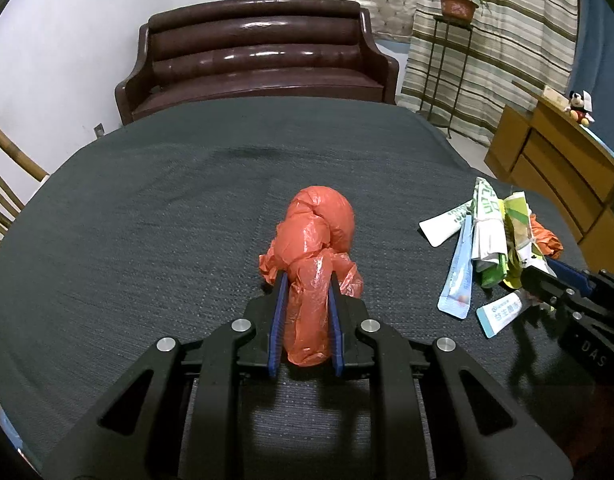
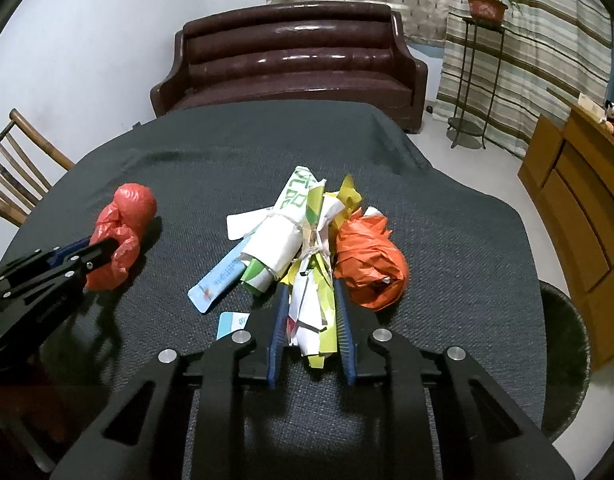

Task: Collect trash
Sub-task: 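Grasp the white-and-green wrapper bundle with the right gripper while the left holds the bag, then carry the red bag and wrapper bundle over the black trash bin with both grippers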

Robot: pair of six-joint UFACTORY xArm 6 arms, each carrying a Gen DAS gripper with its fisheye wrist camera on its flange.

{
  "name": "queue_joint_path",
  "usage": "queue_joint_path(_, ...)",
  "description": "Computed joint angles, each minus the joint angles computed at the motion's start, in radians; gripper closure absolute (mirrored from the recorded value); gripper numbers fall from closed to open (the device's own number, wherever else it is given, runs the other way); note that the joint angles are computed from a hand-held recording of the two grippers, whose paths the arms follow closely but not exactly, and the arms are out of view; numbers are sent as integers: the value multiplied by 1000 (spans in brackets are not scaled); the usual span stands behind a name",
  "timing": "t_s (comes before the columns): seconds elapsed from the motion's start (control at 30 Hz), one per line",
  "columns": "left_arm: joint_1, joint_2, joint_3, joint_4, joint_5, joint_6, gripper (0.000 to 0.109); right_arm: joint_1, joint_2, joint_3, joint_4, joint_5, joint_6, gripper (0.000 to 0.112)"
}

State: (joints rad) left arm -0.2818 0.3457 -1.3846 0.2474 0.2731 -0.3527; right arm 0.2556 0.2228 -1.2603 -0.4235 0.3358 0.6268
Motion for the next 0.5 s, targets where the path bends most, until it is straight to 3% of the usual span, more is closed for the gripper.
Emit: queue_joint_path(0.5, -57, -48, 57, -76, -42, 61, 90, -44, -129, 133, -132, -38, 140, 89)
